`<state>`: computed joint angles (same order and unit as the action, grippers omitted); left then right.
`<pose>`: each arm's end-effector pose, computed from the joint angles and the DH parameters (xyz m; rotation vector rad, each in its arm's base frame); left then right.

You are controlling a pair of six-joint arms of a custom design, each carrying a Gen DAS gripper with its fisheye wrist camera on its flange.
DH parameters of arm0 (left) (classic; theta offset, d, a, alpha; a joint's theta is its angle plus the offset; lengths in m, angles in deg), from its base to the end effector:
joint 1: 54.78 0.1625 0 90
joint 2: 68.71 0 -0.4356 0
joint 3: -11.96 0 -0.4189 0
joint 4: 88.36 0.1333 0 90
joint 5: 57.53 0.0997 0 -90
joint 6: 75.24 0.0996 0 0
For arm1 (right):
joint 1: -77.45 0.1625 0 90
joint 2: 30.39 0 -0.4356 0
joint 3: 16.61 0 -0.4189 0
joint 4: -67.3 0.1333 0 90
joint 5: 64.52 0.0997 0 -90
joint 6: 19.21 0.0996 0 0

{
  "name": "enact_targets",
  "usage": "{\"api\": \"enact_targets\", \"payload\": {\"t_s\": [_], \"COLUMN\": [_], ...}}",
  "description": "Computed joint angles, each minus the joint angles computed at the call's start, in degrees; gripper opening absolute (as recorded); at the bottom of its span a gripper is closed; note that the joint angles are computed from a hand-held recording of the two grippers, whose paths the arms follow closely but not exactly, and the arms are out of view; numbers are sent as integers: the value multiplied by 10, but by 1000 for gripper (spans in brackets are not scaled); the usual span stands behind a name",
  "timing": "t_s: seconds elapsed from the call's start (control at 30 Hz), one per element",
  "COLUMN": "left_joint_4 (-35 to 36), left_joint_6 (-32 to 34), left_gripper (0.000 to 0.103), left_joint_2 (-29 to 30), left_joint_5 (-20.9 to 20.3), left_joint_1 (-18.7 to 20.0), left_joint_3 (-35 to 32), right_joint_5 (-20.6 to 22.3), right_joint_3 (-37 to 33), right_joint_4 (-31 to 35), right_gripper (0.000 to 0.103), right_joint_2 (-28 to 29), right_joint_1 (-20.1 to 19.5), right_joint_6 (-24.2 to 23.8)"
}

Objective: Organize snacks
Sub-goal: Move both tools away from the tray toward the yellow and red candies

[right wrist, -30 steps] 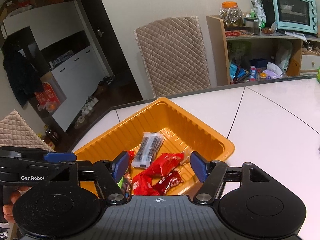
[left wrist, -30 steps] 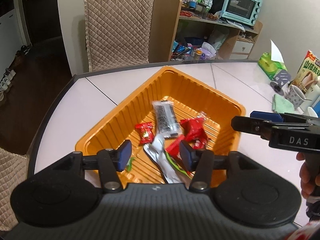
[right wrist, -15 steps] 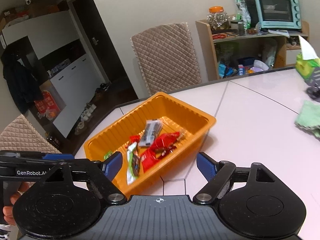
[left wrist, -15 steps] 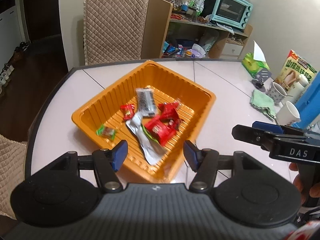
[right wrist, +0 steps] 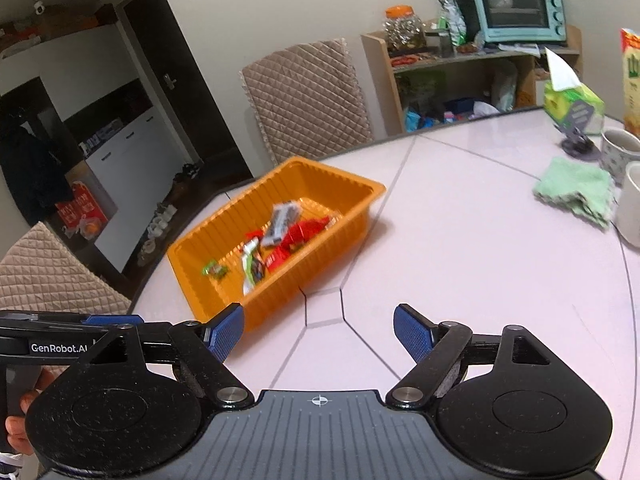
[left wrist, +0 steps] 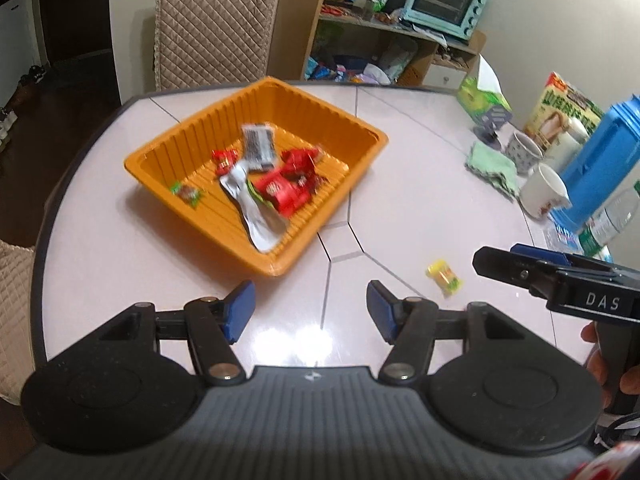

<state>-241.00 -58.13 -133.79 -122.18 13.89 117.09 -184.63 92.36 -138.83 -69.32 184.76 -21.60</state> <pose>-0.0656 -0.6516 0.2432 0.7637 2.5539 -0.5536 0.2620 -0.5605 0.0546 0.1458 -2.5123 1.1419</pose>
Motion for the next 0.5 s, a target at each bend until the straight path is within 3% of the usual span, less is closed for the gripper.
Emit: {"api": "enact_targets", "payload": {"t_s": [0.5], "left_joint_4": [-1], "left_joint_6": [-6], "left_gripper": [58], "left_joint_2": [-25], "left_joint_5": [15], "left_joint_1": [-17], "left_joint_3": [74], "right_joint_5": [-34], "right_joint_3": [88], "right_joint_4": [-17], "right_gripper": [81], "right_joint_2": [-29], "right_joint_1": [6], "right_joint_6": [45]}}
